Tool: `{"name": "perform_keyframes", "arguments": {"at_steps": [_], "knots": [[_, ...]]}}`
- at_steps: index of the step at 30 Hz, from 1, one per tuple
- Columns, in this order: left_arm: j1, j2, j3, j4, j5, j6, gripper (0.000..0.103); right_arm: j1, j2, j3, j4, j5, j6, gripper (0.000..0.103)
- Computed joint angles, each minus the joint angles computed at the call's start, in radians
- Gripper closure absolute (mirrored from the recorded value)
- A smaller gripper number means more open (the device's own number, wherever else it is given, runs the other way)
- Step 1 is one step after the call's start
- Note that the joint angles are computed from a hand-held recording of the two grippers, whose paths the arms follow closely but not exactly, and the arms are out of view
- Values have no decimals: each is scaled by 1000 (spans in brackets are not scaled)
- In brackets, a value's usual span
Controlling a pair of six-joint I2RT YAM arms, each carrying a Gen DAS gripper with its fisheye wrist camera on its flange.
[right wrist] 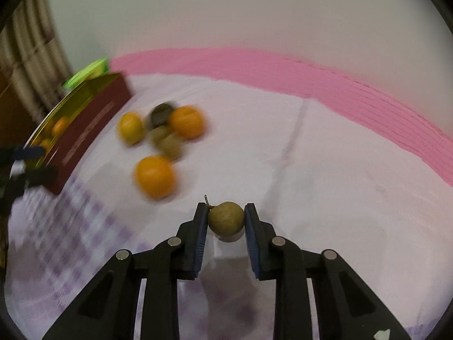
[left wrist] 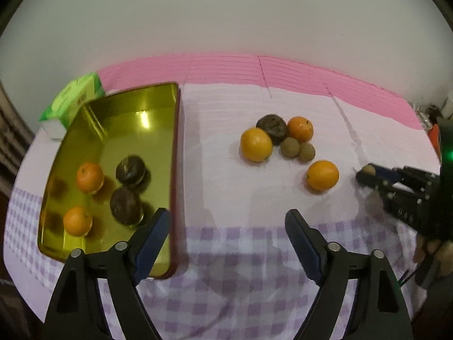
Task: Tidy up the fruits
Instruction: 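Grasp a longan with the right gripper while the left gripper grasps a lemon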
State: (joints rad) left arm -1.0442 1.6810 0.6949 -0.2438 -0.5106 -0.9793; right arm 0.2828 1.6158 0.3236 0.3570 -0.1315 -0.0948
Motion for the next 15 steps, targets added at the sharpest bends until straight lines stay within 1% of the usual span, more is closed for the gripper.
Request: {"name": "perform_keyframes", "arguments": {"at_steps": [2,5,9,11,15], "knots": [[-4,41,36,17,10,23,19,-41,40,29,22,10,-5,78],[-21,101,113,-19,-22,20,19,-78,86,55,60,28,-5,78],[-25,181,203,-14,-19,75,19,-98,128,62,110,65,0,78],[-19,216,236,11,3,95,19,-109,141,54,136,57,-1,79],[8,294,305,52,70,113,19,-89,151,32,181,83,15,79]]}}
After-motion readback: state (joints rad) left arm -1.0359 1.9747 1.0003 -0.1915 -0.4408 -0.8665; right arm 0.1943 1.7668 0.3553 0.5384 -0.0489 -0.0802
